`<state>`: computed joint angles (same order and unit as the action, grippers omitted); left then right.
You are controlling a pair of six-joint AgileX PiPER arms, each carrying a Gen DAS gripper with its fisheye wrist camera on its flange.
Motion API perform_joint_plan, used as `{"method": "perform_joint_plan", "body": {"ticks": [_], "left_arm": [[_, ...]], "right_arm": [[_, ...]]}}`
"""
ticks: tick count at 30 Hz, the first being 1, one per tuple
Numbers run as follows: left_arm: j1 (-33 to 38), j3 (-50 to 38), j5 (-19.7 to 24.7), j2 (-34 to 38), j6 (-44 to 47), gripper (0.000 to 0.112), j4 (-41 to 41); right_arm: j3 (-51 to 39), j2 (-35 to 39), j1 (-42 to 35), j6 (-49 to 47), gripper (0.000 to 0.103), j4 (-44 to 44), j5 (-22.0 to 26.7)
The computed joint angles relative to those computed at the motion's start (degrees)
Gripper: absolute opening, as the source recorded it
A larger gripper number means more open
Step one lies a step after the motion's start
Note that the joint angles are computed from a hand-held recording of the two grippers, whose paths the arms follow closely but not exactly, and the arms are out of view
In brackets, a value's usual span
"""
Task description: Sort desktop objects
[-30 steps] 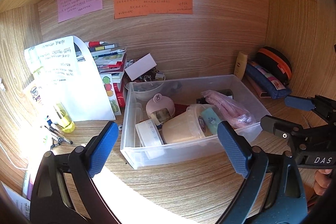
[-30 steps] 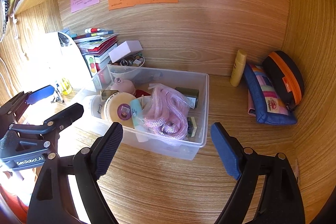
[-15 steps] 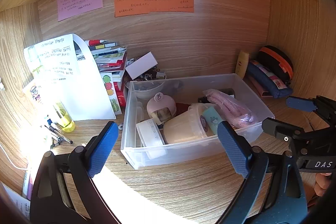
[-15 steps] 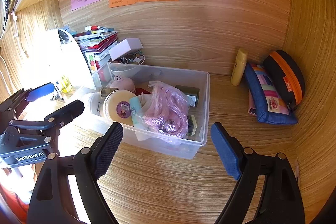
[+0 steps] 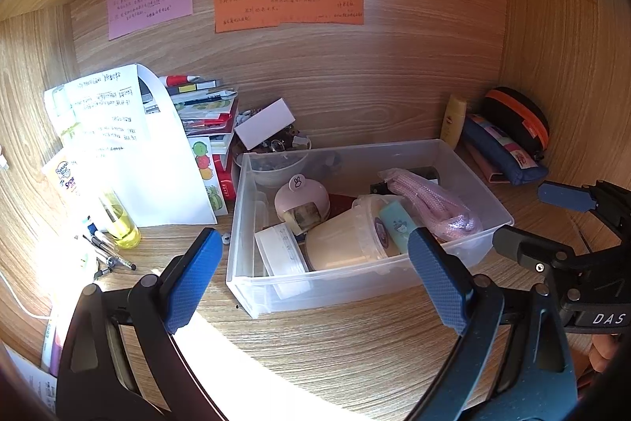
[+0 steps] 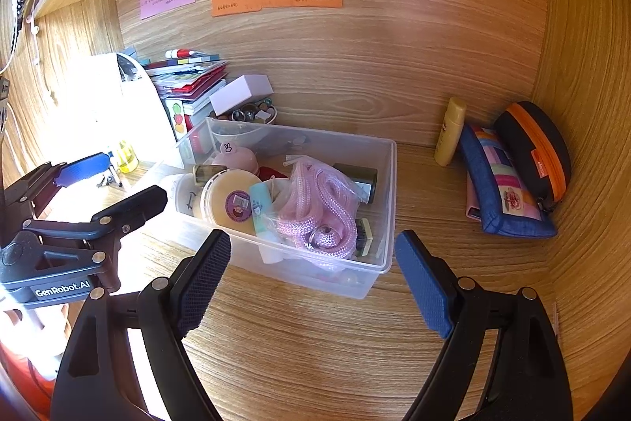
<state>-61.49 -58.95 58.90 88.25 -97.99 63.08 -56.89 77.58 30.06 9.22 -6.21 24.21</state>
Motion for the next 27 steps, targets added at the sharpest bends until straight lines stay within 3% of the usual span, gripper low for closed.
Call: {"method": "perform_joint_plan", "body": {"ticks": [18,27], "left_arm": [[0.09,-0.19,-0.98,-0.01,0.80,0.098,-0.07],[0.77,0.19,-4.27,-0.69,2.02,0.098,-0.63]], "right_arm": [[-0.25,-0.21,-1.17,-1.74,0.084,2.05,0.50],[-0.12,-0.18,-1.87,-4.58,0.084,4.96,0.50]]}}
